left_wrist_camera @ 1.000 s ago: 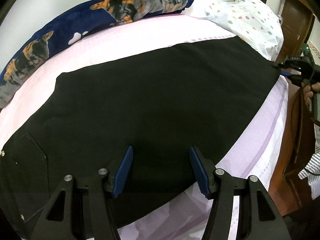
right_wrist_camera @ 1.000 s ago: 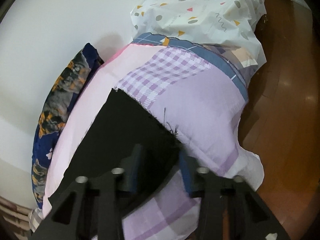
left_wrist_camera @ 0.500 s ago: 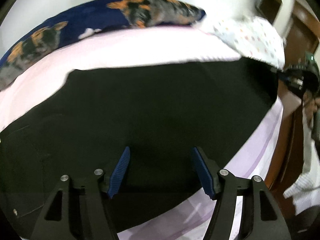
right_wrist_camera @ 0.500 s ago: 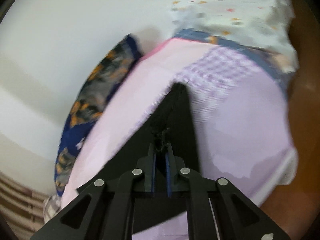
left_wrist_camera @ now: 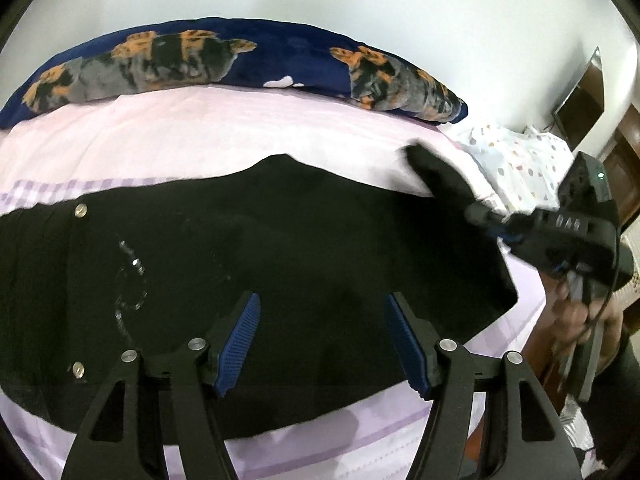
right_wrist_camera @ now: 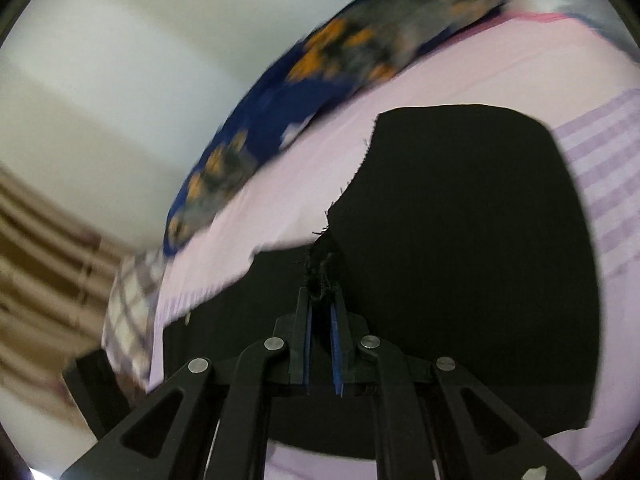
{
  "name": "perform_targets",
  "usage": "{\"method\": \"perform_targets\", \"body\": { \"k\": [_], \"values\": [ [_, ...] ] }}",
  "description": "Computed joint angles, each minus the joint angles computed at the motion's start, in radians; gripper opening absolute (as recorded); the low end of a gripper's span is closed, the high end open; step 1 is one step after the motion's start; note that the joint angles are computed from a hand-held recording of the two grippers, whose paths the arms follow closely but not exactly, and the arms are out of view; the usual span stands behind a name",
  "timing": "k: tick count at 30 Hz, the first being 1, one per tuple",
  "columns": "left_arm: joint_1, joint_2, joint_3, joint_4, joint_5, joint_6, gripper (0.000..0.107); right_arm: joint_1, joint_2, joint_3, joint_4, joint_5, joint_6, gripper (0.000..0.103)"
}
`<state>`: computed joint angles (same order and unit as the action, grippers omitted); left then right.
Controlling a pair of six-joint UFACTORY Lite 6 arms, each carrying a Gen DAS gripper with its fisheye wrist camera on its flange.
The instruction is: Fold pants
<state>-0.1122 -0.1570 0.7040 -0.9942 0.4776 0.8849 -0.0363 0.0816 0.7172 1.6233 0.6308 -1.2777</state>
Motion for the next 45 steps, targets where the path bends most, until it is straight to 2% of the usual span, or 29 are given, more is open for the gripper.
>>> {"method": "perform_targets", "body": {
  "k": [5, 8, 11, 13, 16, 21, 26, 34, 39, 43, 45],
  "values": [
    [0.066, -0.014, -0.038, -0.086, 0.063, 0.101, 0.066, 0.217, 0.051, -0.007, -0.027, -0.112, -0.015, 0.009],
    [0.097, -0.003, -0.042, -0.137, 0.116, 0.147, 0.066, 0.299, 0.062, -0.012, -0.066, -0.197, 0.003, 0.009],
    [0.101, 0.007, -0.039, -0.153, 0.149, 0.158, 0.066, 0.332, 0.061, -0.019, -0.064, -0.222, 0.006, 0.015],
    [0.096, 0.018, -0.026, -0.146, 0.169, 0.144, 0.066, 0.31, 0.043, -0.029, -0.079, -0.183, 0.031, 0.031],
    [0.097, 0.032, -0.008, -0.152, 0.211, 0.135, 0.066, 0.238, -0.059, -0.098, -0.039, -0.138, 0.011, 0.047],
    [0.105, 0.155, 0.062, -0.183, 0.337, 0.086, 0.066, 0.047, -0.263, -0.251, 0.03, -0.097, 0.054, 0.05],
    [0.066, 0.301, 0.148, -0.191, 0.373, -0.008, 0.066, -0.143, -0.33, -0.35, 0.11, 0.011, 0.022, 0.052],
    [0.013, 0.416, 0.21, -0.18, 0.33, -0.102, 0.065, -0.152, -0.268, -0.331, 0.134, -0.005, -0.015, 0.053],
    [0.013, 0.457, 0.224, -0.228, 0.327, -0.071, 0.064, -0.16, -0.249, -0.333, 0.158, 0.007, -0.041, 0.053],
    [-0.012, 0.492, 0.247, -0.261, 0.323, -0.045, 0.057, -0.179, -0.245, -0.331, 0.156, 0.02, -0.038, 0.053],
    [-0.027, 0.527, 0.266, -0.278, 0.35, -0.041, 0.051, -0.192, -0.244, -0.331, 0.148, 0.027, -0.029, 0.053]
  ]
}}
